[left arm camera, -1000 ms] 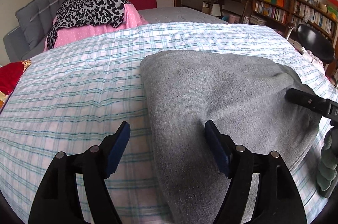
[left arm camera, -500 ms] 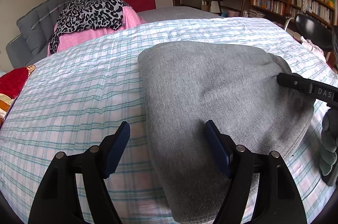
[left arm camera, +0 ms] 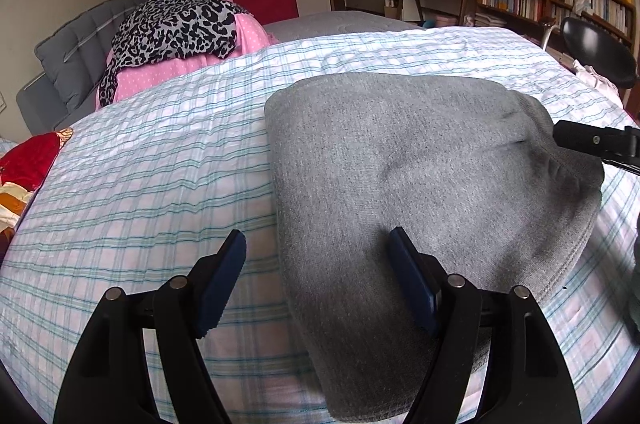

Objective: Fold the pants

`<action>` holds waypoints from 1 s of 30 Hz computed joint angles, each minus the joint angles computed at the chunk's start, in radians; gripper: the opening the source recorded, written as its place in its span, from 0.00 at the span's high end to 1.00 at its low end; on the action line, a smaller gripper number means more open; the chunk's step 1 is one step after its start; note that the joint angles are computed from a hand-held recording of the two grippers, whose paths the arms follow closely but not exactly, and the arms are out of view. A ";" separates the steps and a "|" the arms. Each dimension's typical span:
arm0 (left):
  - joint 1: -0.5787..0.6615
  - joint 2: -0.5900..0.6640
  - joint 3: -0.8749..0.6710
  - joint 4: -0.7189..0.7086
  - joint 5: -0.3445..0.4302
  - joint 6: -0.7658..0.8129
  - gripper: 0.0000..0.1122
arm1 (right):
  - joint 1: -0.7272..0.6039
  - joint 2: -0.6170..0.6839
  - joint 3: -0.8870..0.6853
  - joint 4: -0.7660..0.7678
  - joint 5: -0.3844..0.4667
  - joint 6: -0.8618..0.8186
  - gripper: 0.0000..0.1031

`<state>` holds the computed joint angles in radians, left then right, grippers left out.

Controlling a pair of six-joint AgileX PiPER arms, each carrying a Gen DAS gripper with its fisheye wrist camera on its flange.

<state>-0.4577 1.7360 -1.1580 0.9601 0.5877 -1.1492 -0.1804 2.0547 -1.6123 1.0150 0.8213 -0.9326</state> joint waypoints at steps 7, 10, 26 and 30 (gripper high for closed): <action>-0.022 -0.022 0.029 0.025 0.021 -0.039 0.35 | 0.028 -0.103 0.151 -0.140 -0.080 0.021 0.27; -0.019 -0.031 0.040 0.008 0.017 -0.026 0.35 | 0.087 -0.095 0.144 -0.332 -0.131 0.155 0.24; -0.074 -0.118 0.136 0.093 0.007 -0.164 0.23 | 0.038 -0.308 0.493 0.193 -0.311 -0.339 0.10; -0.135 -0.153 0.175 0.184 0.043 -0.270 0.22 | 0.009 -0.379 0.596 0.395 -0.295 -0.540 0.04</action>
